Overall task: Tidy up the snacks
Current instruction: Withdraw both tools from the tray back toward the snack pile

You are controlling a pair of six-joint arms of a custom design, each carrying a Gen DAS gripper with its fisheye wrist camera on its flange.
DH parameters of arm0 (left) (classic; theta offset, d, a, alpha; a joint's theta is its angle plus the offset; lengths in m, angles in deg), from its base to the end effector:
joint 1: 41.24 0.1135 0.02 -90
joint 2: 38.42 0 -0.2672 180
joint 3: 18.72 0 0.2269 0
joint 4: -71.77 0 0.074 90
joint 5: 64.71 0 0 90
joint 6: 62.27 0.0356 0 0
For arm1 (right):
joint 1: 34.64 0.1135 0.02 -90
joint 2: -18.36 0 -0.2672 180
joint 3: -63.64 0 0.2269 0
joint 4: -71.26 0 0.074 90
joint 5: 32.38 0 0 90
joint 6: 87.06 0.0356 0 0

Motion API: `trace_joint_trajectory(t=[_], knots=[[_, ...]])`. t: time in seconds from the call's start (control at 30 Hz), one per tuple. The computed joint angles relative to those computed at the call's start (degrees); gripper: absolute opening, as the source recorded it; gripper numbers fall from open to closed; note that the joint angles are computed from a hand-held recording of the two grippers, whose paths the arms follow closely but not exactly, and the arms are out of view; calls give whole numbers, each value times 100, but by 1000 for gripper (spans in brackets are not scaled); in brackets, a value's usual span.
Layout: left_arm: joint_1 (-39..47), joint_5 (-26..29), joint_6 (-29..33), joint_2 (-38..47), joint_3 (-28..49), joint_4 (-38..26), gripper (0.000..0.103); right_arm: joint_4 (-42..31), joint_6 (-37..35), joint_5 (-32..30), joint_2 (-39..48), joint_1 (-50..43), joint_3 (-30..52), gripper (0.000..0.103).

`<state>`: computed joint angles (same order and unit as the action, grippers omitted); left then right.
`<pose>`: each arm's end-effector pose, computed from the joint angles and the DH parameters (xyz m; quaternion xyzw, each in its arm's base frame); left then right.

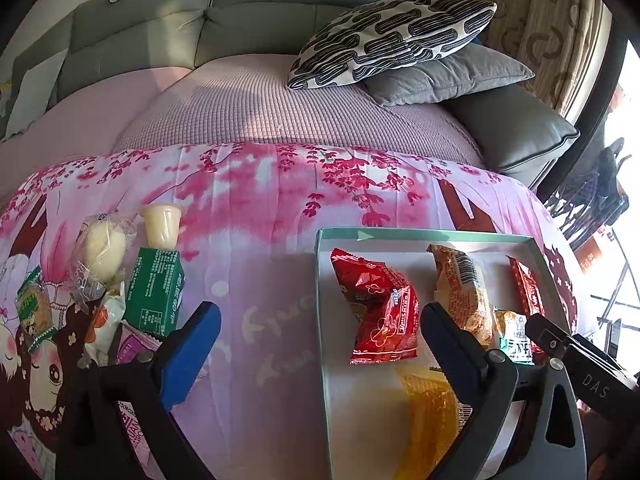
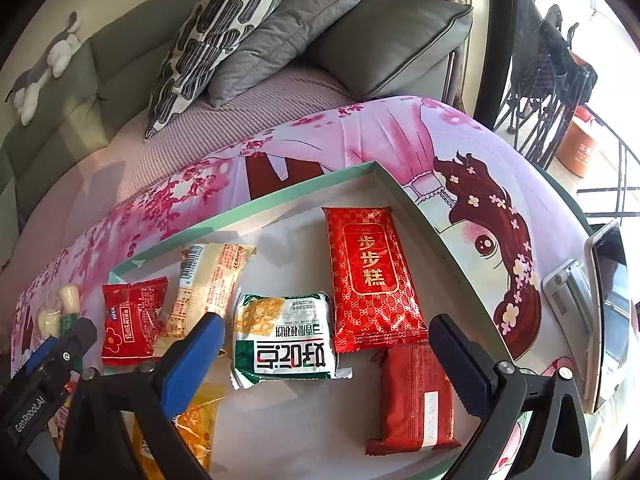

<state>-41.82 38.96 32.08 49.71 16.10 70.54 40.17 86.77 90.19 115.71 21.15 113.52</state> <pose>0.2098 -0.0105 0.1102 0.0769 0.9433 -0.1034 0.3059 0.1441 0.1779 0.1094 0.2585 0.9199 -0.0065 0.2949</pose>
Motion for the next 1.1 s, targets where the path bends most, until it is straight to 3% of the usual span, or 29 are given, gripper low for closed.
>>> trace_joint_trajectory(t=[0.27,0.47,0.8,1.1], knots=[[360,227,331,-513,-194,-287,100,-209,59,32,-45,157,162,103],[887,403,941,-838,-259,-620,100,-341,-97,67,-16,286,440,103],[2171,704,1919,-638,-113,-885,100,-473,-713,148,378,592,1330,103],[3121,972,2365,-94,223,-822,100,-581,-1275,-46,1094,720,2207,103]])
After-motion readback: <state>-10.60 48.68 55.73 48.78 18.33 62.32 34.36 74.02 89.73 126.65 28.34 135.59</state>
